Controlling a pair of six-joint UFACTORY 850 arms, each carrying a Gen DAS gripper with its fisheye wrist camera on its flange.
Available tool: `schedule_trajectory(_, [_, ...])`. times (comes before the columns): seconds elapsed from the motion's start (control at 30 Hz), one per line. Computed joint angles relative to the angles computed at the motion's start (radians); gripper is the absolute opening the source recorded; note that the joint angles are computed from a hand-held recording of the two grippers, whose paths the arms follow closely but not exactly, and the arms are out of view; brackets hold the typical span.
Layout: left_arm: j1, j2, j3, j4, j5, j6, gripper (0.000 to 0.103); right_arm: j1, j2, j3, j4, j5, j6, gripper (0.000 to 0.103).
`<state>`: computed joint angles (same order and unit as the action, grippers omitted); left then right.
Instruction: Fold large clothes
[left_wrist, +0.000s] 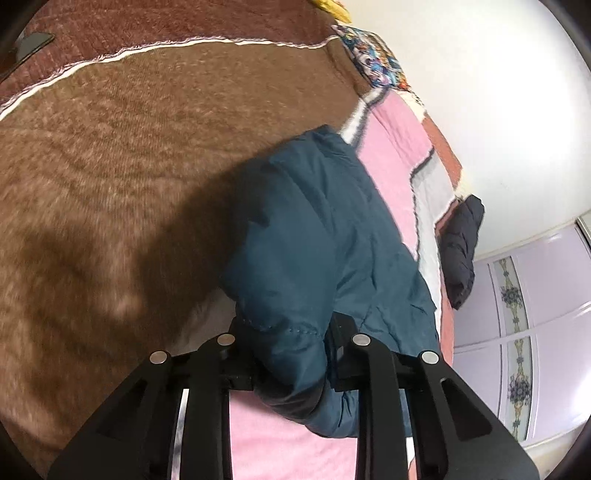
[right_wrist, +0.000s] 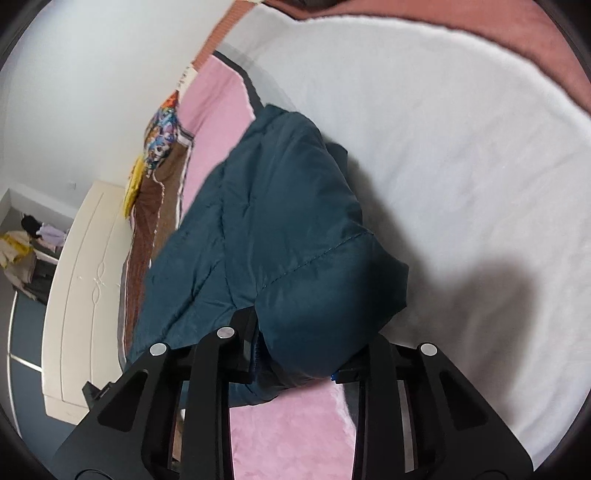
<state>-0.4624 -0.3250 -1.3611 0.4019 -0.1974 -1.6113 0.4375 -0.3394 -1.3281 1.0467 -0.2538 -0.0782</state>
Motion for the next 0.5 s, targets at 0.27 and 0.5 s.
schedule_trajectory(0.27, [-0.08, 0.121, 0.195, 0.257, 0.062, -0.36, 0.025, 0.008, 0.125, 0.175, -0.058, 0.003, 0.07, 0.027])
schedule_trajectory(0.5, [-0.102, 0.161, 0.253, 0.337, 0.059, -0.448, 0.025, 0.044, 0.162, 0.206, -0.356, 0.007, 0.323, 0.027])
